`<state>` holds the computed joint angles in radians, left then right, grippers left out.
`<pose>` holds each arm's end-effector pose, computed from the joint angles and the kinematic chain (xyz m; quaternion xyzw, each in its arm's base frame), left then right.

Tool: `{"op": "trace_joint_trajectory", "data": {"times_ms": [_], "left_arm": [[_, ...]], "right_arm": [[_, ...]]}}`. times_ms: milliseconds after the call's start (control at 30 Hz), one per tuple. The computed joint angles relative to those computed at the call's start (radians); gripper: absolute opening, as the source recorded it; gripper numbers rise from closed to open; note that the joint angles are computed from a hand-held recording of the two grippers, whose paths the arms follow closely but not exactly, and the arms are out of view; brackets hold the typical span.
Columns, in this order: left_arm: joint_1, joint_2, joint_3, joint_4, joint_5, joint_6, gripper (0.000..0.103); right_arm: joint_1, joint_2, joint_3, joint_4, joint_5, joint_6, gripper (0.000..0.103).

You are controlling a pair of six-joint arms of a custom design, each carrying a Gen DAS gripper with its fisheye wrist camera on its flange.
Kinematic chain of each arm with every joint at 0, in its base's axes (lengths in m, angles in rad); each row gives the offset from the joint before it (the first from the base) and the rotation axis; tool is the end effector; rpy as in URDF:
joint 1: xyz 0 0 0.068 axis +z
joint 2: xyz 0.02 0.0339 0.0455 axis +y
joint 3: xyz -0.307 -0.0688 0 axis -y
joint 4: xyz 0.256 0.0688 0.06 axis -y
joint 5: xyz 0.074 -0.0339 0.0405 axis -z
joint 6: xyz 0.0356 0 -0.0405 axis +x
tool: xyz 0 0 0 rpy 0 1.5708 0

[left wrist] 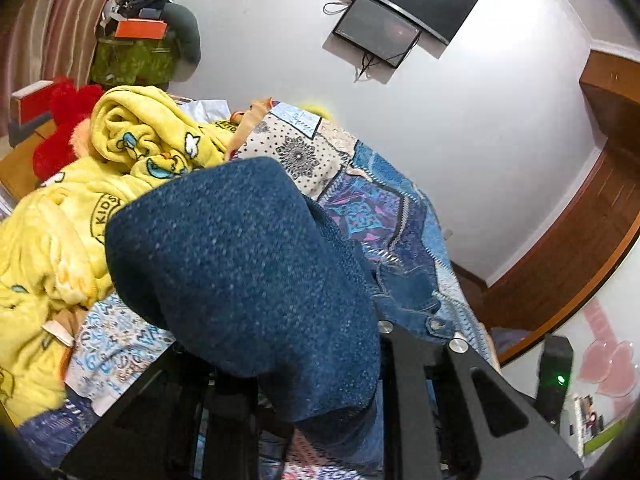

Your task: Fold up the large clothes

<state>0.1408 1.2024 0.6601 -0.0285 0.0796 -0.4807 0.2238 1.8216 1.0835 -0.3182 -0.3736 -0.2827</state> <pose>0.2497 0.0325 0.2600 -0.2500 0.8407 -0.1154 0.4662 0.3663 0.0967 0.1897 -0.2838 0.9081 0.1722 0.2552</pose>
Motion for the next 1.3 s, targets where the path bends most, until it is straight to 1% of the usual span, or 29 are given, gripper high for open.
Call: {"op": "trace_joint_trajectory", "data": {"times_ms": [67,167,233,267,333,433,467,567,667,833,967,1033,1100,1167,1233,1300], "left_arm": [[0.000,0.015,-0.008,0.010,-0.007,0.009,0.019],[-0.008,0.062,-0.009,0.032,-0.009,0.017,0.019],[-0.040,0.080,-0.004,0.023,-0.047,0.026,0.019],[-0.053,0.095,-0.001,0.029,-0.065,0.035,0.019],[-0.071,0.100,0.012,0.021,-0.080,0.039,0.019],[-0.103,0.090,0.041,-0.004,-0.097,0.033,0.019],[-0.122,0.087,0.053,-0.014,-0.111,0.031,0.019],[-0.206,0.089,0.101,-0.041,-0.168,0.041,0.018],[-0.313,0.119,0.163,-0.054,-0.224,0.054,0.019],[-0.454,0.233,0.282,-0.056,-0.209,0.051,0.018],[-0.567,0.383,0.391,-0.050,-0.179,0.056,0.018],[-0.617,0.474,0.447,-0.084,-0.182,0.075,0.018],[-0.661,0.560,0.492,-0.136,-0.211,0.103,0.018],[-0.686,0.632,0.516,-0.194,-0.224,0.116,0.018],[-0.690,0.669,0.505,-0.210,-0.194,0.109,0.018],[-0.704,0.676,0.483,-0.210,-0.185,0.133,0.018]], "right_arm": [[0.035,0.048,0.028,0.006,-0.005,0.018,0.087],[0.079,0.137,0.081,-0.030,0.006,0.006,0.088],[0.083,0.175,0.087,-0.010,0.009,0.011,0.099],[0.083,0.184,0.073,0.025,0.010,0.004,0.101],[0.085,0.181,0.062,0.043,0.017,-0.023,0.102],[0.067,0.185,0.100,-0.025,-0.015,-0.041,0.102],[0.048,0.188,0.119,-0.063,-0.048,-0.041,0.102],[-0.027,0.157,0.118,-0.108,-0.153,-0.015,0.102],[-0.119,0.095,0.090,-0.109,-0.192,-0.022,0.102],[-0.317,-0.014,0.036,-0.073,-0.179,-0.047,0.102],[-0.479,-0.051,0.021,-0.076,-0.200,-0.050,0.102],[-0.537,-0.057,0.013,-0.072,-0.192,-0.053,0.102],[-0.574,-0.053,0.015,-0.070,-0.175,-0.056,0.102],[-0.602,-0.051,0.001,-0.066,-0.165,-0.071,0.102],[-0.621,-0.047,-0.002,-0.077,-0.159,-0.090,0.102],[-0.632,-0.037,0.002,-0.078,-0.146,-0.103,0.102]]}}
